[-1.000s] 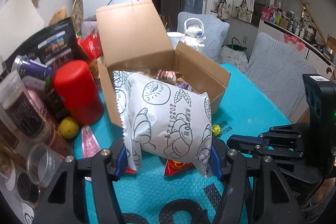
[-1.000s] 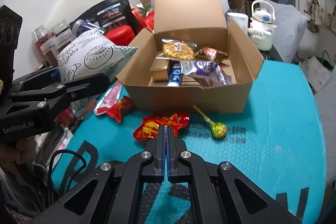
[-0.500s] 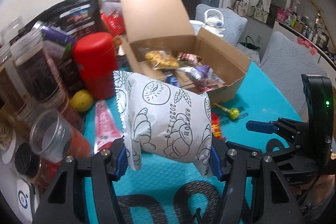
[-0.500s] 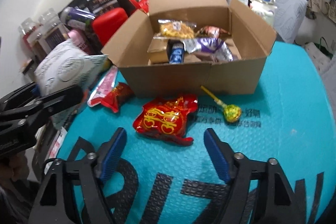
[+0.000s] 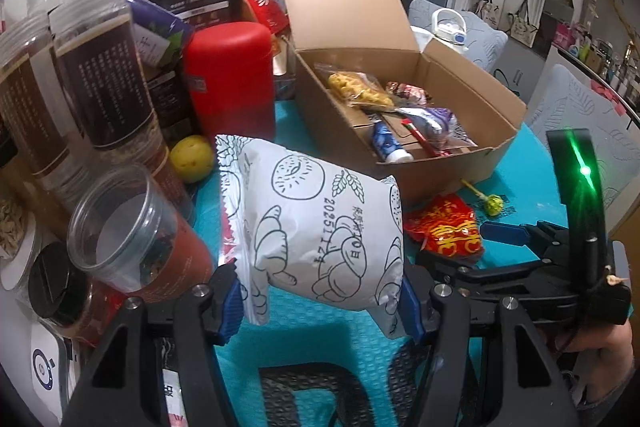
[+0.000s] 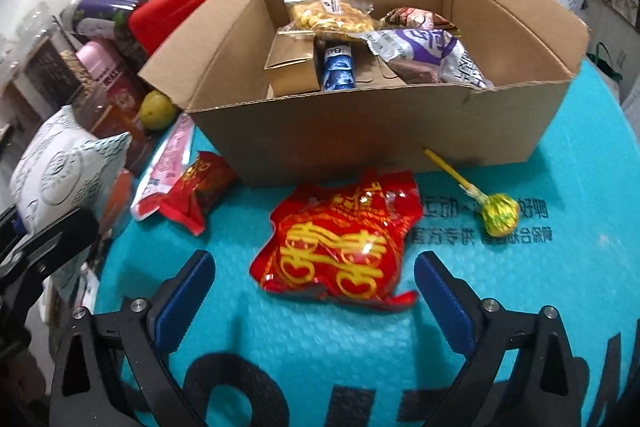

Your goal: Organize snacks

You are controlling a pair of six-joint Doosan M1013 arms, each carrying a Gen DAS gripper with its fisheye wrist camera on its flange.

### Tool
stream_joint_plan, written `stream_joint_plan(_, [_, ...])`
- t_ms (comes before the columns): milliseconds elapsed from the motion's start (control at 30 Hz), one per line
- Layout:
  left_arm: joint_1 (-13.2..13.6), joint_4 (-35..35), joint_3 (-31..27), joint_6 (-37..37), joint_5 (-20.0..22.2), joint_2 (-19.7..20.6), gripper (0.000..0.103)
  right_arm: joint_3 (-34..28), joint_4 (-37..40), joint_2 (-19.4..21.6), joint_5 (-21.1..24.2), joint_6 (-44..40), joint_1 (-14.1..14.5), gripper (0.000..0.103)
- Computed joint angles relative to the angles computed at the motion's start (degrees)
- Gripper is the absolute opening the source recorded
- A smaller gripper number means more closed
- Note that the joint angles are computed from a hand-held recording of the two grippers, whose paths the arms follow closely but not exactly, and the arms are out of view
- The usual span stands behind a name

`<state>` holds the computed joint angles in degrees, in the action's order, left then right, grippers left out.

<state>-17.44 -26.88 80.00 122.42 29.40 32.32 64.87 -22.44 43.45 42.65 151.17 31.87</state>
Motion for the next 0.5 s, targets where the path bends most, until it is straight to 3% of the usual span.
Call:
stream_joint_plan(300, [0.5, 1.0, -1.0, -1.0, 0.4, 0.8, 0.061, -5.7, 0.0, 3.7, 6.4, -0.9, 0.1, 0.101])
stream_joint_plan(433, [0.5, 1.2, -1.0, -1.3, 0.8, 0.9, 0.061, -6.7, -2.6, 4.4, 8.7, 0.7, 0.5, 0.083])
stream_joint_plan(500, [0.5, 1.1, -0.9, -1.1, 0.9, 0.9, 0.061, -5.0, -2.3, 3.6, 6.6, 1.5, 0.2, 0.081])
